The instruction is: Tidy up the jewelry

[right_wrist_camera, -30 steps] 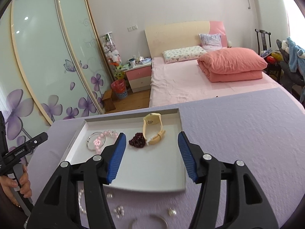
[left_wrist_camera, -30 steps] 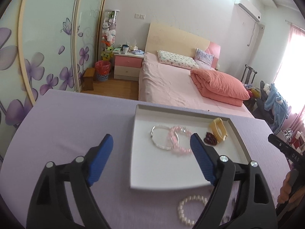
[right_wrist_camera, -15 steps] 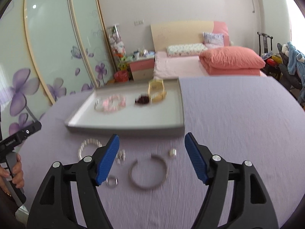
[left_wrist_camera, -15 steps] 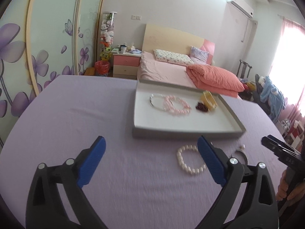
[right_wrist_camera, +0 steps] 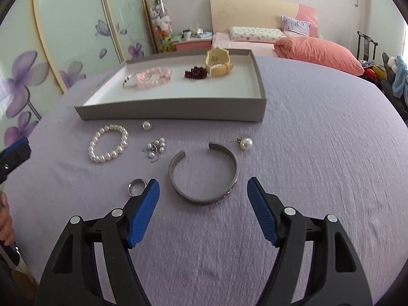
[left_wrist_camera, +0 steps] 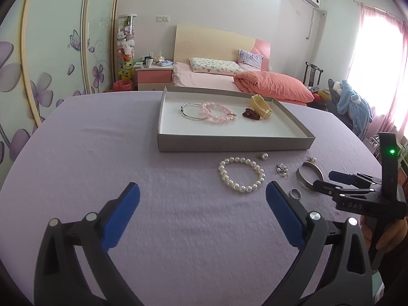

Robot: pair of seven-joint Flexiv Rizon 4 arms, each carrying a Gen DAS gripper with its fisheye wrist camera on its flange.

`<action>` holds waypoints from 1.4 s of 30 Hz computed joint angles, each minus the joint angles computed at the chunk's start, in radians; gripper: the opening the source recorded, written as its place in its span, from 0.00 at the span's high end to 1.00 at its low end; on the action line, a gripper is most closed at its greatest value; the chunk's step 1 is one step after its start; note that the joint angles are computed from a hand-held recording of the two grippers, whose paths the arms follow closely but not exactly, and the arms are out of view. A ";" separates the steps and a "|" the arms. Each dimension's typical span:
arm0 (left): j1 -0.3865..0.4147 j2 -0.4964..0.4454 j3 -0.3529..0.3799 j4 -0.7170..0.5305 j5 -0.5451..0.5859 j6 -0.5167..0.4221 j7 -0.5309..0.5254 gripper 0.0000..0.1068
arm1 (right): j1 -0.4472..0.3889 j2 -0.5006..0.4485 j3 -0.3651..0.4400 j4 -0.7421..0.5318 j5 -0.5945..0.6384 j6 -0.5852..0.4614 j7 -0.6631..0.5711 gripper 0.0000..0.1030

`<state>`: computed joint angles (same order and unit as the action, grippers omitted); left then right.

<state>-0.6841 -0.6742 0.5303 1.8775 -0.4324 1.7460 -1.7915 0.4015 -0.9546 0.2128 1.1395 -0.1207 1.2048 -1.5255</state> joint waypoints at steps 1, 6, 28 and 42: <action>0.006 0.003 -0.006 0.002 0.002 0.001 0.001 0.07 | 0.002 -0.003 -0.002 -0.004 -0.002 -0.006 0.001 0.30; 0.018 0.005 -0.014 0.003 0.007 -0.011 0.000 0.07 | 0.019 -0.020 -0.024 -0.042 -0.014 -0.066 0.024 0.30; 0.060 -0.001 -0.021 -0.044 0.143 -0.088 -0.101 0.07 | 0.051 -0.052 -0.061 -0.105 -0.060 -0.102 0.045 0.29; 0.077 -0.009 -0.009 -0.107 0.285 -0.180 -0.206 0.07 | 0.047 -0.048 -0.059 -0.089 -0.053 -0.075 0.031 0.34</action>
<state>-0.6070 -0.6836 0.5217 1.7703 -0.1473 1.5657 -1.9972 0.4490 -1.0024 0.1538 1.0503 -0.1741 1.1294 -1.4944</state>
